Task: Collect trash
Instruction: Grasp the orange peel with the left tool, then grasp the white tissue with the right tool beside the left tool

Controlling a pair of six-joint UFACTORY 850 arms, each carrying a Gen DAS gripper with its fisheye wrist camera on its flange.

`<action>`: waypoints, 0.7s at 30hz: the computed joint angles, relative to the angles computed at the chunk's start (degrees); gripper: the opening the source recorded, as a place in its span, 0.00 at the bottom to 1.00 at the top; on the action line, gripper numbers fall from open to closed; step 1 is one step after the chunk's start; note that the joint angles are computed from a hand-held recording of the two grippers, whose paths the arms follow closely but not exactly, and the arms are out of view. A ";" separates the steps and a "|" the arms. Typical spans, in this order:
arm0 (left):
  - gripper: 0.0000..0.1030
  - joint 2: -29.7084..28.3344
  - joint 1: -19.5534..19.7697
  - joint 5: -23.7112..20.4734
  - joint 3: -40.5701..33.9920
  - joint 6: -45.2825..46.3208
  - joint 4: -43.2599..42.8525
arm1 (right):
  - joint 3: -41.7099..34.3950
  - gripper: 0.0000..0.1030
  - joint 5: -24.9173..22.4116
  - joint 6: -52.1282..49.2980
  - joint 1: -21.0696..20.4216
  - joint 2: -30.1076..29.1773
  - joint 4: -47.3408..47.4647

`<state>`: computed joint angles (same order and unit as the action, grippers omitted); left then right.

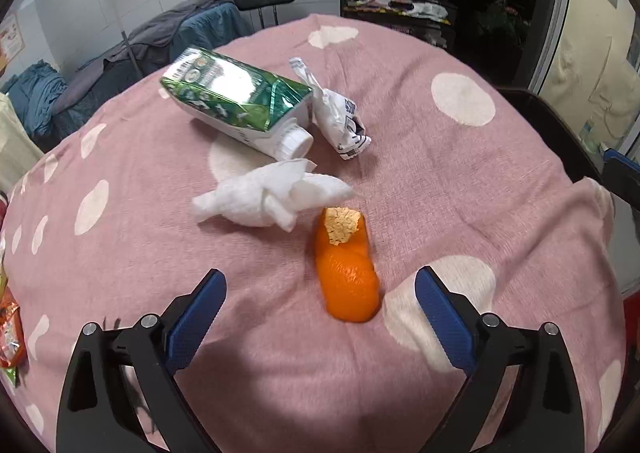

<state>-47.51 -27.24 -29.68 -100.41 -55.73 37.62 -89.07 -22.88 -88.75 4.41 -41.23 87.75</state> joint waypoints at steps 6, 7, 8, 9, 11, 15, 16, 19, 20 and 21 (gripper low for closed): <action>0.69 -4.91 0.74 -5.21 -7.29 10.53 -9.96 | -1.29 0.90 0.31 2.31 0.30 -0.74 -2.42; 0.58 -5.33 0.79 -5.68 -7.90 10.83 -10.43 | -1.46 0.90 0.25 2.50 0.37 -0.85 -2.59; 0.53 -5.49 0.90 -5.65 -8.03 11.73 -11.22 | -1.54 0.90 0.16 2.54 0.41 -0.92 -2.68; 0.46 -5.36 0.96 -5.25 -7.76 12.66 -11.91 | -1.66 0.90 0.11 2.73 0.49 -0.99 -2.92; 0.34 -5.09 0.89 -4.78 -7.31 13.32 -12.14 | -2.12 0.90 -0.17 3.55 0.66 -1.22 -4.00; 0.29 -3.15 0.73 -2.21 -4.43 10.80 -10.17 | -3.45 0.90 -1.71 5.32 1.15 -1.87 -6.57; 0.28 -2.09 0.71 -0.95 -2.81 9.39 -9.09 | -3.71 0.90 -2.05 5.59 1.24 -2.01 -7.00; 0.28 1.38 0.29 2.68 2.27 3.01 -4.16 | -5.57 0.90 -4.23 8.29 1.67 -3.11 -10.25; 0.28 2.62 0.14 3.84 4.09 -0.28 -1.50 | -6.46 0.90 -5.23 9.62 1.84 -3.65 -11.63; 0.28 3.98 -0.16 4.79 6.06 -4.38 1.85 | -6.92 0.90 -5.78 10.32 1.94 -3.94 -12.35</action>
